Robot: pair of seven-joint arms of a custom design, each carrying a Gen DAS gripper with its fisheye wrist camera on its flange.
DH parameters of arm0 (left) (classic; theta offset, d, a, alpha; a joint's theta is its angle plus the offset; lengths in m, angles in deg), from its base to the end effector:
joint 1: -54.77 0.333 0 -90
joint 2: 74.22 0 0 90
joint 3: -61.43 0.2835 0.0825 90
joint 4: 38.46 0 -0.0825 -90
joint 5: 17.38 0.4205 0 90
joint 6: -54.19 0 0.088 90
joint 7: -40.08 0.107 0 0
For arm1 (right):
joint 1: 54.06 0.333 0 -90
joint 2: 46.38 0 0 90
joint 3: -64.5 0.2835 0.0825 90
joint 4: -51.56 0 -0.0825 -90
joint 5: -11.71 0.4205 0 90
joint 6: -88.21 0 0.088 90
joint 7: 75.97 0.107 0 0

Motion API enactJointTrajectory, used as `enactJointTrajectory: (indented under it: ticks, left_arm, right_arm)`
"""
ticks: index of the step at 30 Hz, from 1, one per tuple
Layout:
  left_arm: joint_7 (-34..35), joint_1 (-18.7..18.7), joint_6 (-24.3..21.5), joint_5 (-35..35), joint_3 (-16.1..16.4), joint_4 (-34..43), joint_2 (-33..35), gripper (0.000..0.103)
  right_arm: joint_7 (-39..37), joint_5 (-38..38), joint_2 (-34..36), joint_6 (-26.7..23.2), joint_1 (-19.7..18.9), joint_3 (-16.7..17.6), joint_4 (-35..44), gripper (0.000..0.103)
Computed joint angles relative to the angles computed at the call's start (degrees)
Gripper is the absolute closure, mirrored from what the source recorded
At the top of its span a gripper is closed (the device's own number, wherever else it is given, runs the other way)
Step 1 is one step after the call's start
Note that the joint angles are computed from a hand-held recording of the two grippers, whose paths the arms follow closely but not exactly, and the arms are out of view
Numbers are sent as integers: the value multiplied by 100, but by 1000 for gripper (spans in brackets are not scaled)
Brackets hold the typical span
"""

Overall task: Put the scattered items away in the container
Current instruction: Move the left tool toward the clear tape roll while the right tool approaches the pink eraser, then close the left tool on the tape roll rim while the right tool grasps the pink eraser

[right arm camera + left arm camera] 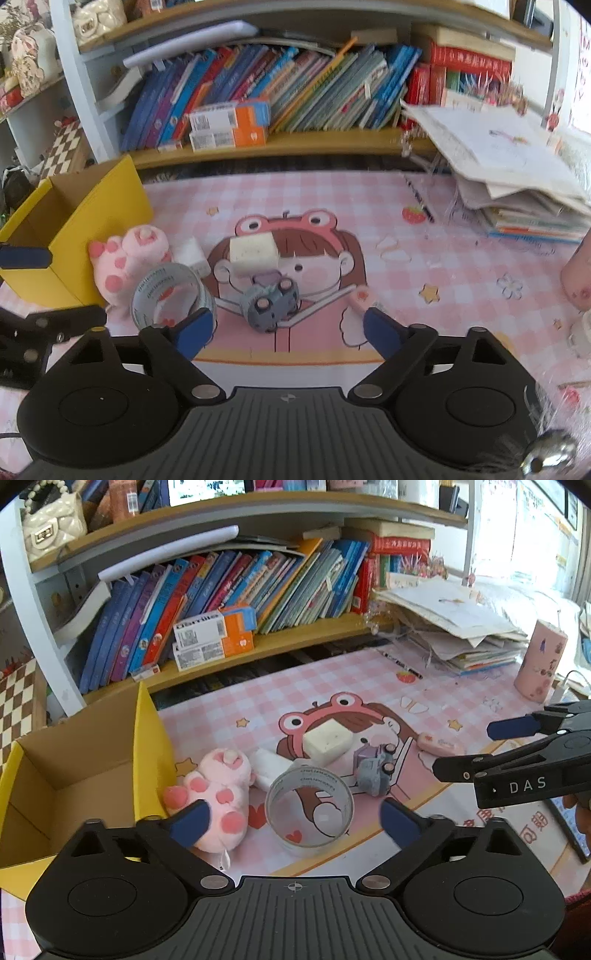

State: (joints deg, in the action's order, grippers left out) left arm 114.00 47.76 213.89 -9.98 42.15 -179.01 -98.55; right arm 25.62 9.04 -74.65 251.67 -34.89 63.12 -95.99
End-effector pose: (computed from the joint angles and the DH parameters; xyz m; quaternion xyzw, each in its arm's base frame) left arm 0.4548 -0.2382 0.4830 -0.5484 0.7493 -0.2791 0.2445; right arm 0.4594 0.1498 0.4726 -0.7011 0.6057 -0.1973 0.3202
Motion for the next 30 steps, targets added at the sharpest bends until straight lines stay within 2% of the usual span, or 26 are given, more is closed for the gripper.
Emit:
enactJointTrajectory:
  ticks: [3, 8, 15, 19, 24, 30]
  left_arm:
    - [12, 13, -46, 23, 2, 140, 224, 20]
    - [209, -102, -133, 9, 112, 303, 523, 25]
    - [69, -91, -308, 129, 164, 521, 846, 40]
    - [-10, -128, -386, 102, 244, 622, 993, 47]
    - [-167, -135, -484, 168, 294, 778, 1194, 52]
    - [-335, -175, -653, 183, 388, 954, 1423, 57]
  right_arm:
    - [-13, 78, 161, -34, 16, -55, 60, 28]
    - [-14, 112, 442, -29, -73, -28, 194, 29]
    - [519, -499, 832, 36, -636, 281, 378, 29]
    - [766, -1052, 1121, 21, -930, 391, 557, 35]
    - [772, -1423, 1456, 9, -1025, 351, 798, 41]
    - [399, -1263, 1752, -25, -932, 192, 1012, 45]
